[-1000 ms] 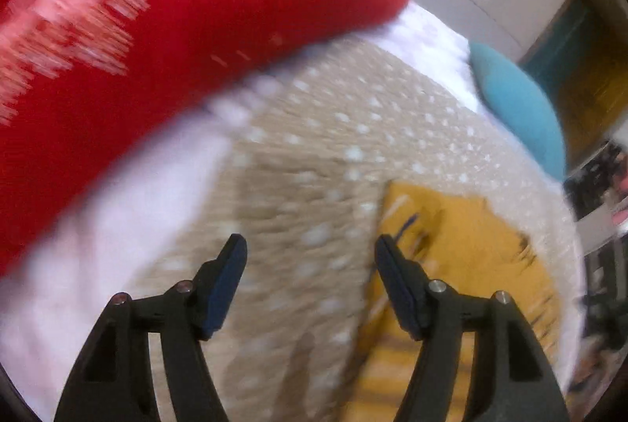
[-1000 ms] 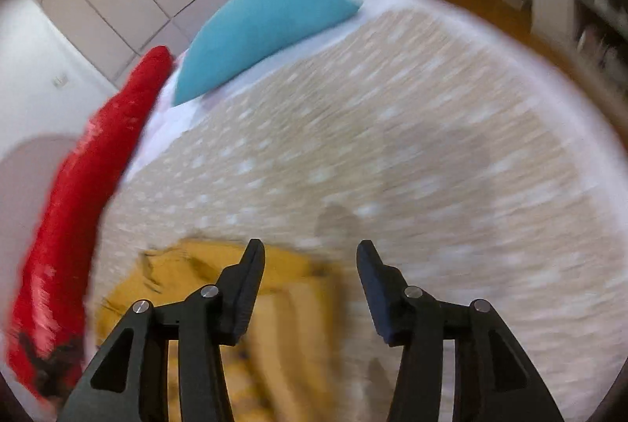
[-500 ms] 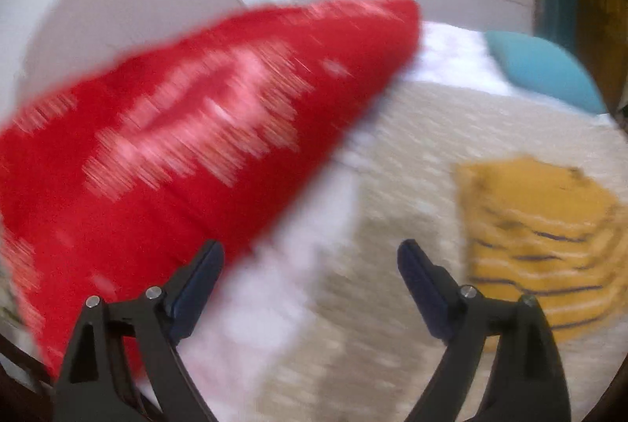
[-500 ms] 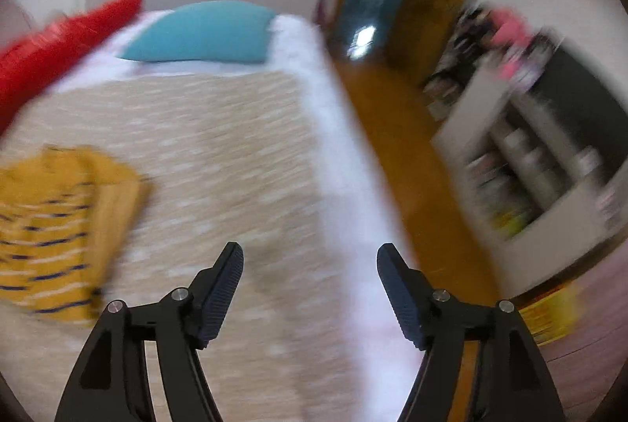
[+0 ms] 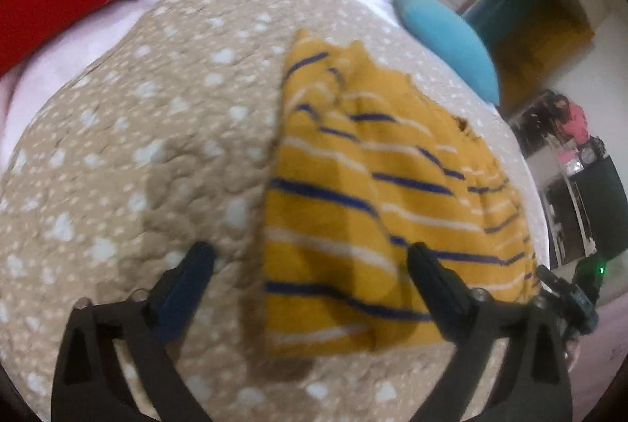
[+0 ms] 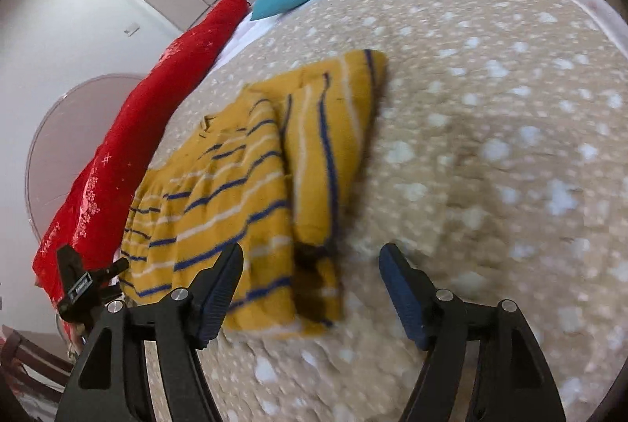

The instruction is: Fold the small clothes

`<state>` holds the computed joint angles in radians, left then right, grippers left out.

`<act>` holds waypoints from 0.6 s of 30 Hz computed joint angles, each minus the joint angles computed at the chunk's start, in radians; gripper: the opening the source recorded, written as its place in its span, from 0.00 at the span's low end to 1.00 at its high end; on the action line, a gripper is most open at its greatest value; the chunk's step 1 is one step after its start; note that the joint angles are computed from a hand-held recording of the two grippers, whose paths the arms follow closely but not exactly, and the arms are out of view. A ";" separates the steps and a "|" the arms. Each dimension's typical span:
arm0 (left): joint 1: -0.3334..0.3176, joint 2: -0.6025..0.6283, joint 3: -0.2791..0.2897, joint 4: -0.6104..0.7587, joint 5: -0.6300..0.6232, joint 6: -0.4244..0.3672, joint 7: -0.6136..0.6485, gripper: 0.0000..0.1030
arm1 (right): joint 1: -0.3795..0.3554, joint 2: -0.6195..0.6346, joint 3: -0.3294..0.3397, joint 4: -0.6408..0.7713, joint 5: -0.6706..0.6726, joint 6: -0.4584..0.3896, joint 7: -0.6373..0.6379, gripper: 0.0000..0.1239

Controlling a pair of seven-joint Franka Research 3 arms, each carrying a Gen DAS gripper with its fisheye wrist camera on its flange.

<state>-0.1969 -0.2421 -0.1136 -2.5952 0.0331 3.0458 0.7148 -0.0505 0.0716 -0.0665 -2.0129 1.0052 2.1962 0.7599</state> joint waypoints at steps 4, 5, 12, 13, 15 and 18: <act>0.061 0.055 -0.067 0.093 0.107 -0.110 -0.055 0.81 | 0.026 0.025 0.024 0.026 0.004 0.056 0.018 0.60; 0.084 0.064 -0.092 0.122 0.168 -0.162 -0.086 0.53 | 0.036 0.024 0.030 0.024 -0.011 0.082 0.017 0.44; 0.028 0.037 -0.005 0.078 -0.001 -0.105 0.021 0.18 | 0.035 0.035 0.025 0.032 -0.021 0.116 0.061 0.21; 0.015 0.036 0.010 0.066 -0.035 -0.083 0.036 0.18 | 0.027 0.043 0.022 0.039 -0.016 0.098 0.068 0.21; -0.033 0.036 0.056 0.041 -0.132 -0.033 0.097 0.22 | 0.017 0.049 0.019 0.047 -0.013 0.076 0.087 0.26; -0.105 0.036 0.110 0.011 -0.244 0.038 0.173 0.29 | 0.019 0.028 0.021 0.034 -0.045 0.095 0.095 0.32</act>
